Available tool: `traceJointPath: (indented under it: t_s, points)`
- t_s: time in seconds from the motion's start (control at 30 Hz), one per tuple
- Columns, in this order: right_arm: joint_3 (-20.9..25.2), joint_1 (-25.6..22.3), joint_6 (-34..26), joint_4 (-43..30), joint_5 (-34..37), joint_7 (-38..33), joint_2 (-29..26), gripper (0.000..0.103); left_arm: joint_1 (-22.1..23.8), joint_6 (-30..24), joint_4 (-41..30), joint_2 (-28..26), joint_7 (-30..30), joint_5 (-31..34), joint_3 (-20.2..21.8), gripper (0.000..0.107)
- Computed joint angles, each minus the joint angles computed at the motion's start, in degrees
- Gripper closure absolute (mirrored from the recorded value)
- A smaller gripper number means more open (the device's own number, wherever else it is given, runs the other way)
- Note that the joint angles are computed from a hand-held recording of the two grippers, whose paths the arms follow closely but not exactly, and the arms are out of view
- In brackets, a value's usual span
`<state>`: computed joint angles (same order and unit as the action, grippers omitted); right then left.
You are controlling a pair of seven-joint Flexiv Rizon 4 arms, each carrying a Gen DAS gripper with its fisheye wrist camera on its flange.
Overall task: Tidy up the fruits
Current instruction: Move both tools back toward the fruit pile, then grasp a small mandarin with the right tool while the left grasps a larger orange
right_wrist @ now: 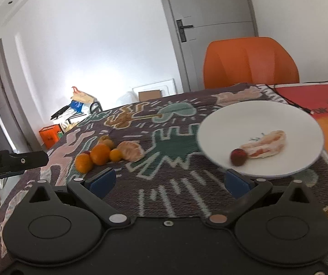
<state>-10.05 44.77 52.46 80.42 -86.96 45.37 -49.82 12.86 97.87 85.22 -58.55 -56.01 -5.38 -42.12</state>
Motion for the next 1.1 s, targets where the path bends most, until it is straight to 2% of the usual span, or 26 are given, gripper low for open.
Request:
traceJointPath:
  t_s: [0.17,0.4,0.57,0.67,0.83,1.03,1.1]
  points:
    - [-0.2,-0.9,4.6,-3.3,-1.0,0.3,-2.2,0.000,-0.2,0.1,0.3,0.6,-0.5,-0.3,2.1,0.008]
    - [-2.1,0.0,7.8,-8.0,2.1,-5.5,-5.2,0.000,2.8,0.2,0.7,-1.0,1.6,1.7,-1.2,0.007]
    - [-3.3,0.5,9.9,-12.4,7.3,-11.8,-8.2,0.000,3.6,-0.9,-0.1,-2.2,2.5,0.7,-2.1,0.008]
    - [-4.6,0.6,12.2,-15.0,10.0,-13.9,-10.0,0.000,3.2,-0.8,-1.2,-2.7,2.3,-0.3,-1.4,0.010]
    - [-5.2,0.7,12.9,-20.4,17.5,-21.7,-13.5,0.001,2.5,-2.3,-3.3,-3.3,2.2,-2.1,0.0,0.012]
    - [-3.5,-0.3,11.8,-29.2,27.7,-32.8,-19.0,0.012,1.3,-3.3,-6.1,-4.1,2.5,-4.6,1.7,0.012]
    - [-2.9,-0.5,10.9,-32.1,30.6,-36.3,-20.7,0.026,1.0,-3.6,-7.0,-4.4,2.9,-5.2,2.0,0.012]
